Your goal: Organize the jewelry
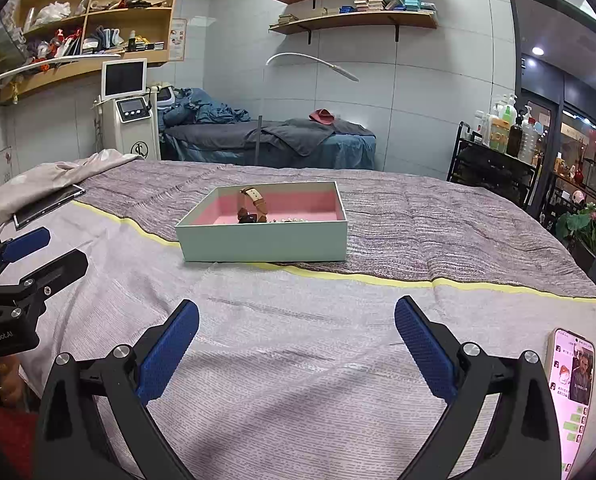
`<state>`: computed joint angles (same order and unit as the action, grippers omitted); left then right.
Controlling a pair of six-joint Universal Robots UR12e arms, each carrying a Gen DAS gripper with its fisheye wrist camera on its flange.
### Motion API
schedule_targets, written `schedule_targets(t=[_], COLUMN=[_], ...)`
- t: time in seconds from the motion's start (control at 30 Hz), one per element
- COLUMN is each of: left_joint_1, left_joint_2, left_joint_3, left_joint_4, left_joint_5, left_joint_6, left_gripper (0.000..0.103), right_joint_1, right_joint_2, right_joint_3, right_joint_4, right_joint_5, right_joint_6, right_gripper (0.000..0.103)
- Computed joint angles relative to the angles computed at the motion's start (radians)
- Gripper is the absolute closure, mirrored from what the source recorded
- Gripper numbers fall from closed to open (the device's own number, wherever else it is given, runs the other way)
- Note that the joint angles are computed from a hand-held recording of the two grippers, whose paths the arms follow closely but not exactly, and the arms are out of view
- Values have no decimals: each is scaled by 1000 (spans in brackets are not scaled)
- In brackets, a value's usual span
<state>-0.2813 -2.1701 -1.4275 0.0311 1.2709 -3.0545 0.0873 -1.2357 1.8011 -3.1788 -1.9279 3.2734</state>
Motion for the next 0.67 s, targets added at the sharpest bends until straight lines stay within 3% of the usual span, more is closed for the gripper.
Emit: schedule_targets(t=[0.67], left_joint_1=[0], left_joint_2=[-1], left_joint_3=[3], left_joint_4=[-11], left_joint_5=[-13], left_joint_6=[2], left_gripper=[6], right_joint_1=[-1], right_joint_2=[1], right_joint_3=[3], right_joint_4=[3], right_joint_5=[0], right_joint_6=[5], right_gripper=[7])
